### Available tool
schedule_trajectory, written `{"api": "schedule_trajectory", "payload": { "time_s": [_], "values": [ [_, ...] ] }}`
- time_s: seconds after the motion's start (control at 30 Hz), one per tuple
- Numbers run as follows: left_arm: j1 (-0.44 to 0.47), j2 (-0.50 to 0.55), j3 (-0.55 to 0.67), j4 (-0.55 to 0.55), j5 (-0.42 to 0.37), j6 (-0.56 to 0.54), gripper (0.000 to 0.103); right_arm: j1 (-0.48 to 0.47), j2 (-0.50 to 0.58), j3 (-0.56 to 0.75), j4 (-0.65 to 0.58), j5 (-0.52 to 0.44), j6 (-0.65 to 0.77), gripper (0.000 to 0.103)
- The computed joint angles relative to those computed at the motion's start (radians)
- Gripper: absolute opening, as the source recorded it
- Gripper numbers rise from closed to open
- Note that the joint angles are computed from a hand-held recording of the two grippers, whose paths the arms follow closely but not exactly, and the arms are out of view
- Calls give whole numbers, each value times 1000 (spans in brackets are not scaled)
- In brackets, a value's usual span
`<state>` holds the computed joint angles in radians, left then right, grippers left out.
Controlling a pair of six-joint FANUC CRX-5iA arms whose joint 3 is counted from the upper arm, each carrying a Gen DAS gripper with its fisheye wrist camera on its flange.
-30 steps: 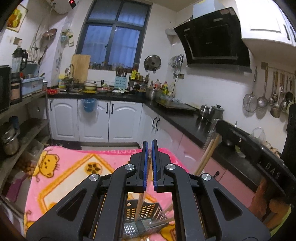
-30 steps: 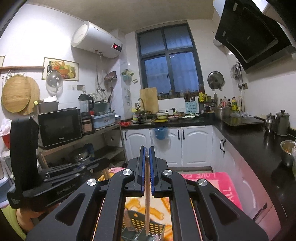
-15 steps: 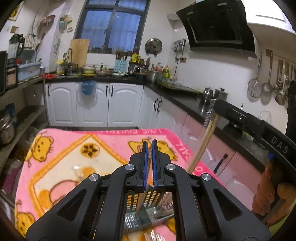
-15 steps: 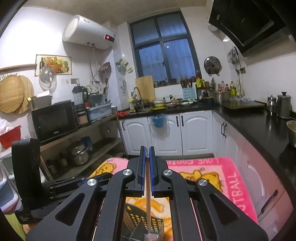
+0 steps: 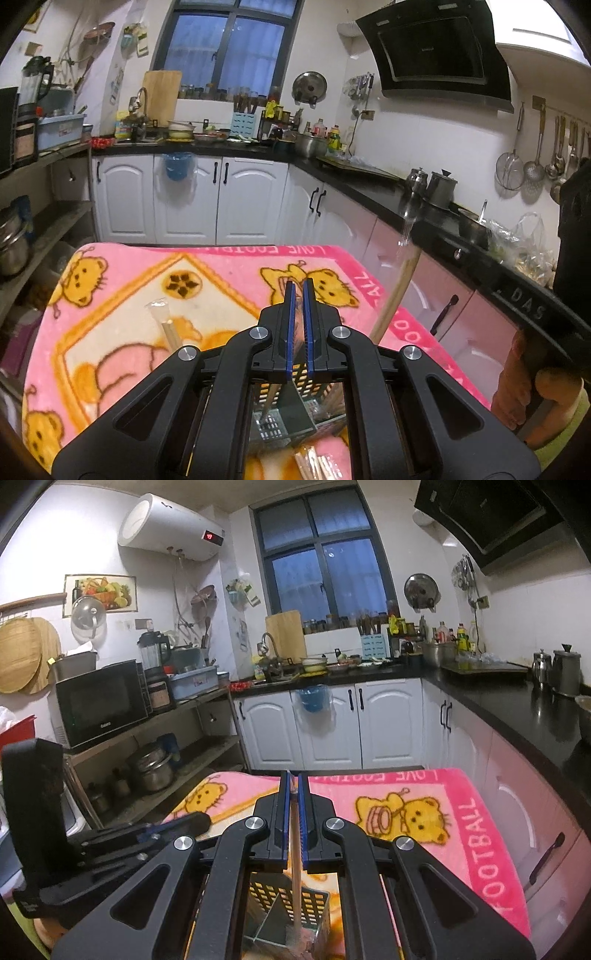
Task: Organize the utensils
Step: 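Lower the chopstick into the caddy and open the left tool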
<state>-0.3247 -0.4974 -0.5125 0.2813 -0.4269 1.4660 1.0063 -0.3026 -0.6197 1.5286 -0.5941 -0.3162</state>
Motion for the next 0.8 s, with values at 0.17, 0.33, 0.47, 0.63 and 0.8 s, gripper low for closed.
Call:
{"api": "schedule_trajectory", "payload": {
  "time_s": [0.17,0.33,0.47,0.63,0.8],
  "values": [
    [4,-5,-29,45,20,-44,2,-8,2,-15,-6,13,-11,5],
    [3,0,-32,40,6,-34,2,2,6,-11,-60,2,13,5],
    [9,-5,-37,29,-5,-12,2,11,3,-13,-93,-12,35,5],
    [33,-32,-57,40,-16,-4,2,20,-3,-13,-153,-21,63,5],
    [70,-69,-95,78,-24,-17,2,29,-18,-23,-184,-22,71,14]
  ]
}}
